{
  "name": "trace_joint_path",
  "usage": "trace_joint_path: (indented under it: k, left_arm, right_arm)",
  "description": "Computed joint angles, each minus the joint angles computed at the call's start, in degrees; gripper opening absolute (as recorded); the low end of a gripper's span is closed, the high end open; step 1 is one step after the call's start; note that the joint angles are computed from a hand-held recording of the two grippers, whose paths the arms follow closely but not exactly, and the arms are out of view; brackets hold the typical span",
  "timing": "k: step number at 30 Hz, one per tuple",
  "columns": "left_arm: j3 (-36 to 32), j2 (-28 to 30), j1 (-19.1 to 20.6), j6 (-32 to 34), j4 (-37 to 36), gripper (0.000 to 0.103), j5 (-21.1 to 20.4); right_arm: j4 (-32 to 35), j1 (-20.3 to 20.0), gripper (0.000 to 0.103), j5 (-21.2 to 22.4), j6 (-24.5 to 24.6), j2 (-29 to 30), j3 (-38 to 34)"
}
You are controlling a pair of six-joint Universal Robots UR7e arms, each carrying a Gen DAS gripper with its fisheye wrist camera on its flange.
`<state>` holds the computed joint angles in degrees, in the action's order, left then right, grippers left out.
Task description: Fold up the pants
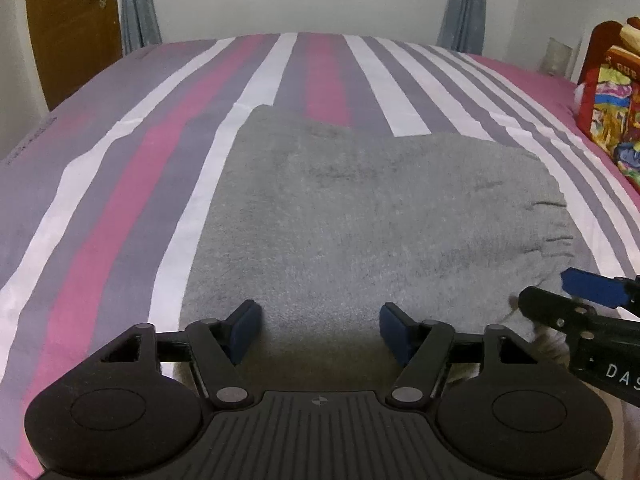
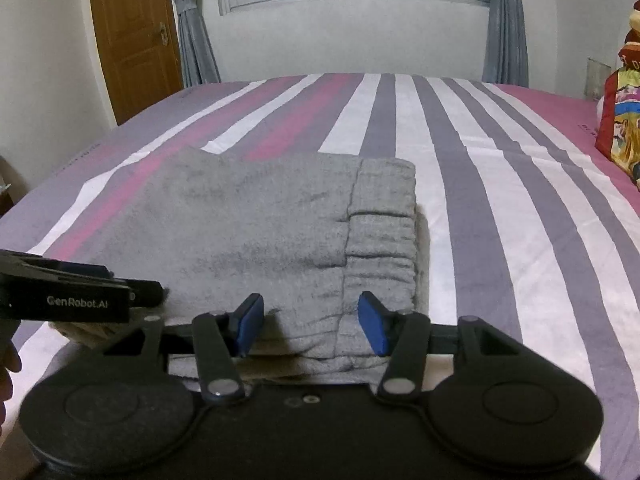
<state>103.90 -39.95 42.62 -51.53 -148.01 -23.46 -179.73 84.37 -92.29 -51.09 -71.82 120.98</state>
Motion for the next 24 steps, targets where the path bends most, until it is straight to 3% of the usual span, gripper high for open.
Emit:
trace_joint_path:
  k: [5,8,12,17,24]
  left_arm:
    - [-0.3,0.0,-0.3,-0.9,0.4,0.097,-0.4]
    - [-0.6,0.1,-0.4,-2.1,2.4,0.102,-0.3]
    - [-1.0,-0.3,-0.4,-3.9,4.4,0.103,-1.3]
    - [-2.2,-1.1,-0.1,-6.7,9.5,0.103,-3.5]
    - [-3.0,-2.1,0.4,-12.0,13.2,0.103,-6.3]
  right_arm:
    - [4.1,-0.9,0.058,5.2,6.5,-3.1,-0.1]
    - [4.5,-1.2,0.061,6.2,7.4,-4.7,0.9]
    - [3.2,-0.2,0.062,4.2,6.1,-4.3,1.2]
    - [1.6,1.9,0.063,-4.2,6.4,-0.7,-0.3]
    - [2.6,0.6,0.065,-1.8,8.3,-2.9,1.2]
